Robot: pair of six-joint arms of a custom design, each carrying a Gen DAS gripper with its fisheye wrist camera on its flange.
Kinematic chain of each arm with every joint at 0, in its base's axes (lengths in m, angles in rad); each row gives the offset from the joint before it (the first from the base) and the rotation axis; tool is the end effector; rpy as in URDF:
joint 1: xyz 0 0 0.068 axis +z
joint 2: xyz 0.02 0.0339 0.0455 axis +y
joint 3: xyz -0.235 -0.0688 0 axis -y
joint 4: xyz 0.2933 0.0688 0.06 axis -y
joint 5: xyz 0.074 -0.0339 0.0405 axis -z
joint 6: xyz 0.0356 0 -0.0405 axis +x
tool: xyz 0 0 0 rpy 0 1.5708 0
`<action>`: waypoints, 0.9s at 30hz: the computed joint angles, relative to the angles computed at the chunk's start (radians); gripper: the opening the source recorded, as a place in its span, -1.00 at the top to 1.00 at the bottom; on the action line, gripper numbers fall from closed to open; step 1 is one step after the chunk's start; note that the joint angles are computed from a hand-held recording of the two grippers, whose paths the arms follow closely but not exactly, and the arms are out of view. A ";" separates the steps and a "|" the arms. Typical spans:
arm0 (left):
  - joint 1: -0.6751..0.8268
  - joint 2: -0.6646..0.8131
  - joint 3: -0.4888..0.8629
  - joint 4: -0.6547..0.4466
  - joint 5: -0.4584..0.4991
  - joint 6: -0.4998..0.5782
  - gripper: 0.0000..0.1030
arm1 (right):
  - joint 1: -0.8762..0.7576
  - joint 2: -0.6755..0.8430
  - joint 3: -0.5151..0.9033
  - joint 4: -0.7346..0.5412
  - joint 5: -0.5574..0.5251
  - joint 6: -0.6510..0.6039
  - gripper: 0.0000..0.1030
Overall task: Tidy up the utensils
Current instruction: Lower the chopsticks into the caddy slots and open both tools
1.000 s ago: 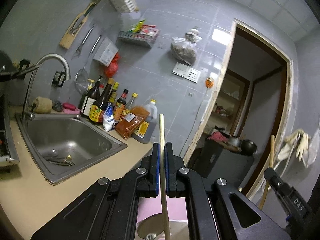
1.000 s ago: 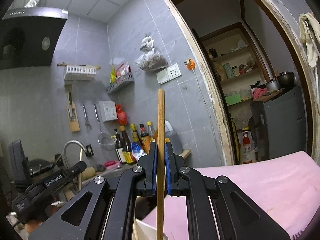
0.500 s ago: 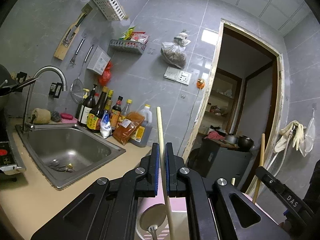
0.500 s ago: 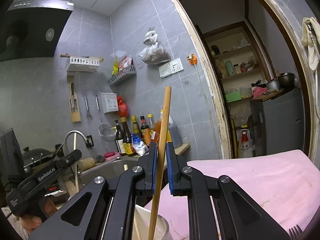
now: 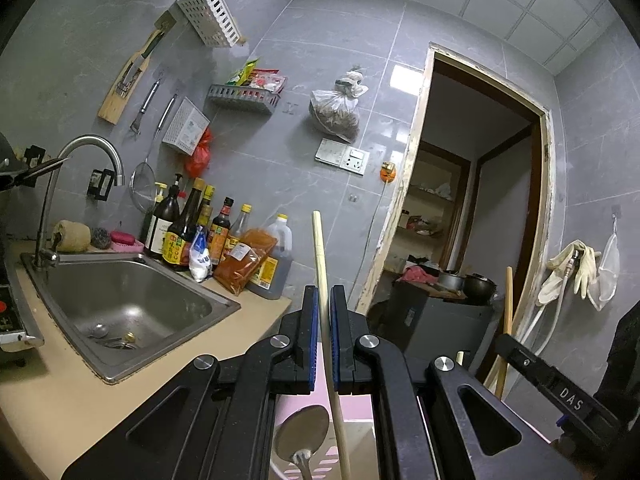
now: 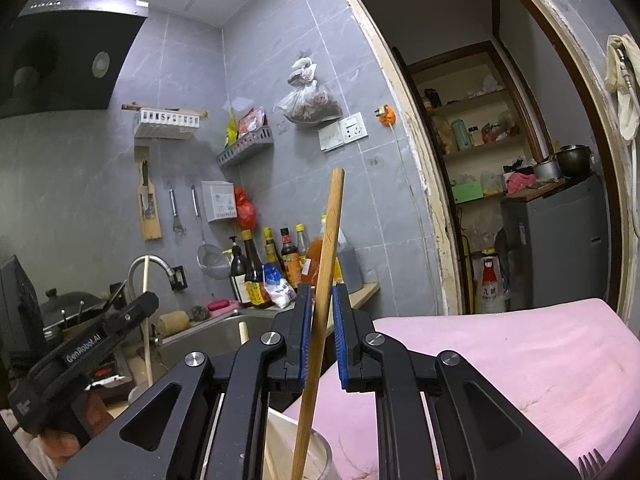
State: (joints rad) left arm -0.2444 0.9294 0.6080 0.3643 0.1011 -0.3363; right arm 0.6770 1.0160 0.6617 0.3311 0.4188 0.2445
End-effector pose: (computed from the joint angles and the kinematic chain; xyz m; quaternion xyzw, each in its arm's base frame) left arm 0.2766 -0.0727 0.2708 0.0047 0.6918 -0.2400 0.6810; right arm 0.2418 0.1758 0.2653 -0.0082 0.7145 0.1708 0.6784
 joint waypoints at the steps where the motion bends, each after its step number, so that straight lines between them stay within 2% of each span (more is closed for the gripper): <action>1: -0.005 0.001 -0.003 0.007 -0.013 0.004 0.94 | 0.000 0.004 0.002 -0.003 0.000 -0.001 0.82; 8: -0.040 -0.013 -0.029 0.047 -0.086 0.050 0.93 | 0.018 0.022 0.010 0.009 0.008 -0.038 0.82; 15: -0.053 -0.004 -0.035 0.120 -0.150 0.036 0.95 | 0.021 0.040 0.019 0.009 0.001 -0.043 0.83; 23: -0.035 0.048 0.000 0.099 -0.120 0.029 0.95 | 0.023 0.036 0.015 0.011 -0.001 -0.040 0.82; 27: -0.028 0.034 -0.006 0.062 -0.072 0.040 0.95 | 0.022 0.033 0.014 0.005 0.003 -0.038 0.82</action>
